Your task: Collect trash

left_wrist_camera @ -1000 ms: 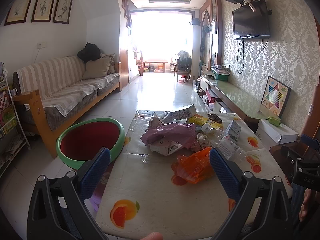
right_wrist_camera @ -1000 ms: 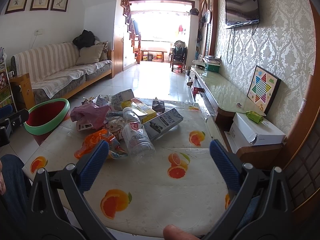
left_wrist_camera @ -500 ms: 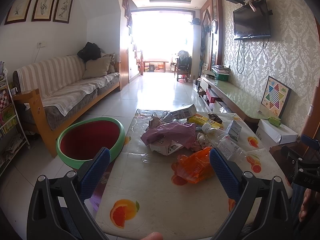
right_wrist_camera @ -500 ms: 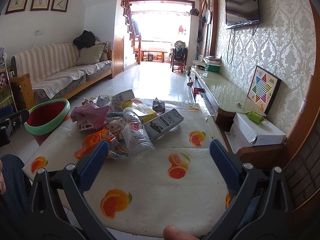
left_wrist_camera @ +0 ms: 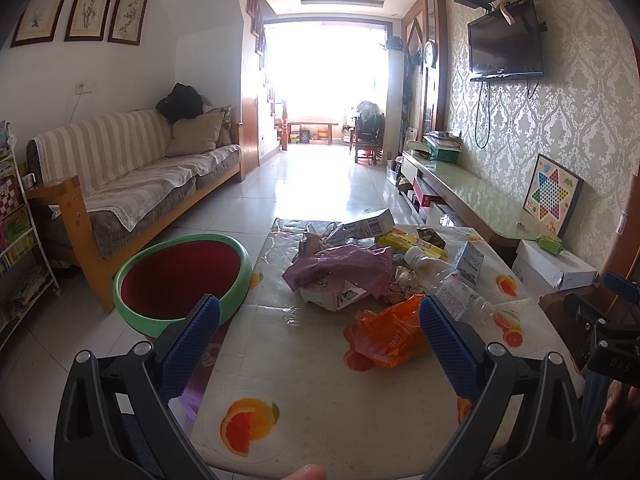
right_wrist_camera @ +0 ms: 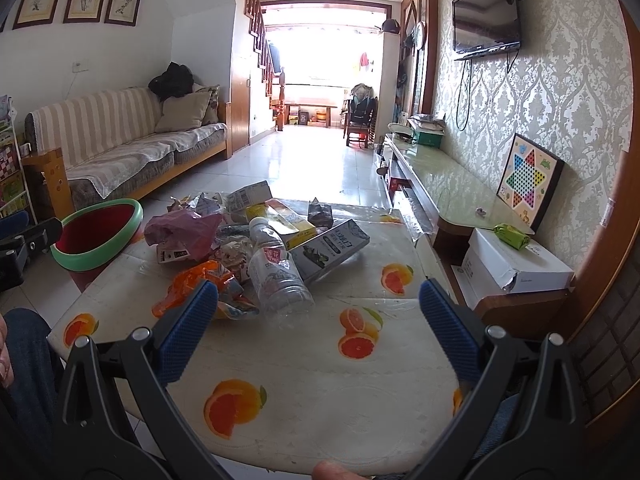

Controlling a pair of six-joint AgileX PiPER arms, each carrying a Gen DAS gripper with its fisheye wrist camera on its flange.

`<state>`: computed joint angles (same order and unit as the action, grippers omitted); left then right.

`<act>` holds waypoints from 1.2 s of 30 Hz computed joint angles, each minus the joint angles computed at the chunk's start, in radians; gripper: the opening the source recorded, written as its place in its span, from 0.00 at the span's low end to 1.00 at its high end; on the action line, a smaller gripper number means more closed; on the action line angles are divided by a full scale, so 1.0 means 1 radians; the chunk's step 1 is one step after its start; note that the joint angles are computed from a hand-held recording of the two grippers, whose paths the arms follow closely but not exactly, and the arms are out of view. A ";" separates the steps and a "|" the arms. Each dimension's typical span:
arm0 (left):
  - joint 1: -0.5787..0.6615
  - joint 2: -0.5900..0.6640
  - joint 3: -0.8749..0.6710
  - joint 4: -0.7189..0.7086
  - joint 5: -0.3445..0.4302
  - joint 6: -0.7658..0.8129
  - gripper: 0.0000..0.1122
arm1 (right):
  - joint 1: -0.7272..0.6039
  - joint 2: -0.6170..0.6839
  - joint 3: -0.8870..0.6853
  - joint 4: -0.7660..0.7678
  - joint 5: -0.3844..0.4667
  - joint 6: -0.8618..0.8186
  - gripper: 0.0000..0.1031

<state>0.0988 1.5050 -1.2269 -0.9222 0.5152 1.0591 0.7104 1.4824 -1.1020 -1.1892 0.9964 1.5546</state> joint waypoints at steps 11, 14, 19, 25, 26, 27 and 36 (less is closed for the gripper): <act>0.001 0.004 -0.002 -0.002 0.002 0.001 0.85 | -0.001 0.004 -0.013 0.016 0.006 -0.023 0.97; 0.001 0.004 -0.001 -0.001 0.002 0.000 0.85 | -0.003 0.009 -0.016 0.018 0.008 -0.026 0.97; -0.019 0.006 0.002 0.037 -0.019 -0.030 0.85 | -0.003 0.013 -0.018 0.020 0.007 -0.031 0.97; -0.031 0.021 -0.023 0.103 0.003 -0.094 0.85 | -0.033 0.007 -0.038 0.057 -0.020 -0.057 0.97; -0.033 0.035 -0.045 0.133 0.022 -0.123 0.85 | -0.042 0.011 -0.051 0.065 -0.021 -0.066 0.97; -0.032 0.053 -0.072 0.141 0.058 -0.131 0.85 | -0.051 0.017 -0.064 0.071 -0.020 -0.074 0.97; -0.134 0.306 -0.387 0.354 0.320 -0.358 0.85 | -0.163 0.012 -0.043 0.173 -0.164 -0.126 0.97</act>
<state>-0.0352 1.8108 -1.6138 -0.5686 0.8350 0.7011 0.5478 1.4946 -1.1450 -1.0165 0.8326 1.4281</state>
